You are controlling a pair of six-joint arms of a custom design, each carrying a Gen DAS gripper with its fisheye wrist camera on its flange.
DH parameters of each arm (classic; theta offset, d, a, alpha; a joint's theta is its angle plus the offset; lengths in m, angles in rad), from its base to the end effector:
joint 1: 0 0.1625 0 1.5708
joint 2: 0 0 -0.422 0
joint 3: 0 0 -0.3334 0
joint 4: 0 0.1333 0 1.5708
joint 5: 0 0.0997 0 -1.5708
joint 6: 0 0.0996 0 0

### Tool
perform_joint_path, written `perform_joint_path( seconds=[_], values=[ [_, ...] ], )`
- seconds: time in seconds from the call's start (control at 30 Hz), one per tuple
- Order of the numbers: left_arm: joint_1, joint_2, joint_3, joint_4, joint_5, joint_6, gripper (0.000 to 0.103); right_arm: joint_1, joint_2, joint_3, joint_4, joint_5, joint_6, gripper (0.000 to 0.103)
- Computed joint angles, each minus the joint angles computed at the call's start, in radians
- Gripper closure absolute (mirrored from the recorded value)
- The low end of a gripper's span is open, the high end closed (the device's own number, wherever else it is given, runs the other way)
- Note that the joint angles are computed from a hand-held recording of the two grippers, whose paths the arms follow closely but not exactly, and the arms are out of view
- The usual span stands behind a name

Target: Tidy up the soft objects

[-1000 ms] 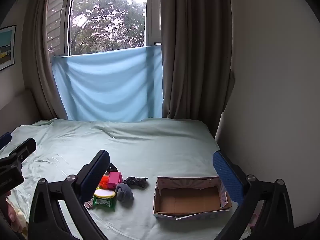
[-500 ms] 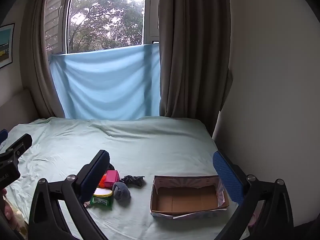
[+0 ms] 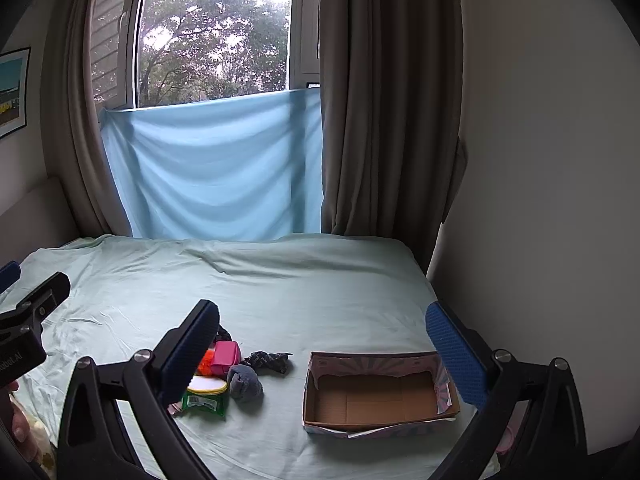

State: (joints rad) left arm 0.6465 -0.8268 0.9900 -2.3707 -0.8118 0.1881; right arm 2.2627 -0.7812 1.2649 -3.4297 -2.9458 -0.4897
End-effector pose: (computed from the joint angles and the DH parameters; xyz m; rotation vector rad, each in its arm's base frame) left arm -0.4674 -0.6056 0.4200 1.0138 2.2371 -1.0983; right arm 0.4314 -0.4649 0.3986 -0.0046 -1.7905 1.3360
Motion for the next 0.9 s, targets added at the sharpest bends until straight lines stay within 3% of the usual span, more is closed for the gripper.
perform_joint_path(
  seconds=[0.9],
  values=[
    [0.008, 0.013, -0.009, -0.008, -0.004, -0.006, 0.001, -0.007, 0.02, -0.027, -0.03, 0.004, -0.028, 0.0]
  ],
)
